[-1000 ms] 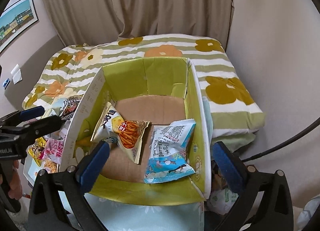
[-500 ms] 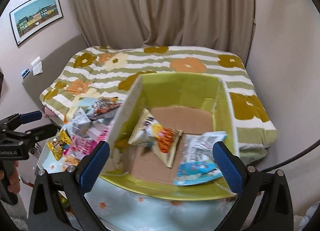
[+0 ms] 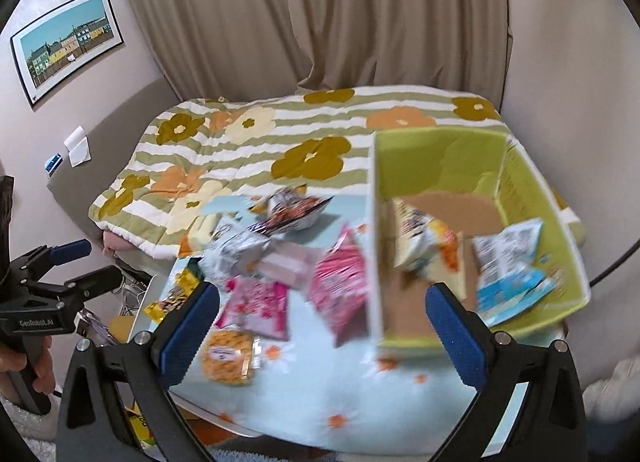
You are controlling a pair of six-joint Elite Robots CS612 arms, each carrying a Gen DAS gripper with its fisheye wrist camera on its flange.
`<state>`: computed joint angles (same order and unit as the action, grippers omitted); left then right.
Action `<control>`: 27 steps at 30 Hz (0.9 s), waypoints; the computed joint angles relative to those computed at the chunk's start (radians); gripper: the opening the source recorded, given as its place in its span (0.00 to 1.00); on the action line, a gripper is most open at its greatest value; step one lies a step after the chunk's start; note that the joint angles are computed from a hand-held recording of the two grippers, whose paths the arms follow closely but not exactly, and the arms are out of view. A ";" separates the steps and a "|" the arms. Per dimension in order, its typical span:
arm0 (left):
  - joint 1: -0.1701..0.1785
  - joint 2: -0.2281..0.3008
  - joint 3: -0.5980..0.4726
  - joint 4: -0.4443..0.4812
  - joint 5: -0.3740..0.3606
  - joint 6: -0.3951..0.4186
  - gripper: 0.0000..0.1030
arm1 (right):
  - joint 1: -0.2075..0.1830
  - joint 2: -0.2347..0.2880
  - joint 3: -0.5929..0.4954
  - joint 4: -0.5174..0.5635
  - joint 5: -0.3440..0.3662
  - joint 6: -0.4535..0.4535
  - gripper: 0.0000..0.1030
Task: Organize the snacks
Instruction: 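Withdraw both tools from the box back over the snack pile, then grasp the gold Pillows bag with left tool while right tool grasps the waffle pack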
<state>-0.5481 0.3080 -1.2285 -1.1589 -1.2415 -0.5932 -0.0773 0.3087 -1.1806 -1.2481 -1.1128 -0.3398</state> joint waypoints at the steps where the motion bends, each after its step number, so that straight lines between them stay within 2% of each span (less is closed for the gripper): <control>1: 0.008 0.010 -0.018 0.013 -0.018 0.010 0.97 | 0.006 0.007 -0.013 0.016 -0.010 0.004 1.00; 3: 0.023 0.026 -0.043 0.031 -0.060 0.038 0.97 | 0.024 0.028 -0.043 0.031 -0.032 0.039 1.00; 7: 0.046 0.053 -0.067 0.067 -0.122 0.112 0.97 | 0.043 0.065 -0.088 0.048 -0.031 0.090 1.00; 11: 0.063 0.077 -0.066 0.086 -0.180 0.151 0.97 | 0.065 0.090 -0.108 0.091 -0.065 0.058 1.00; 14: 0.072 0.085 -0.052 0.099 -0.212 0.166 0.97 | 0.074 0.109 -0.118 0.116 -0.061 0.058 1.00; 18: 0.077 0.093 -0.028 0.104 -0.225 0.198 0.96 | 0.086 0.112 -0.101 0.200 -0.065 0.040 1.00; 27: 0.084 0.103 0.034 0.115 -0.223 0.229 0.96 | 0.109 0.171 -0.147 0.196 -0.109 0.025 1.00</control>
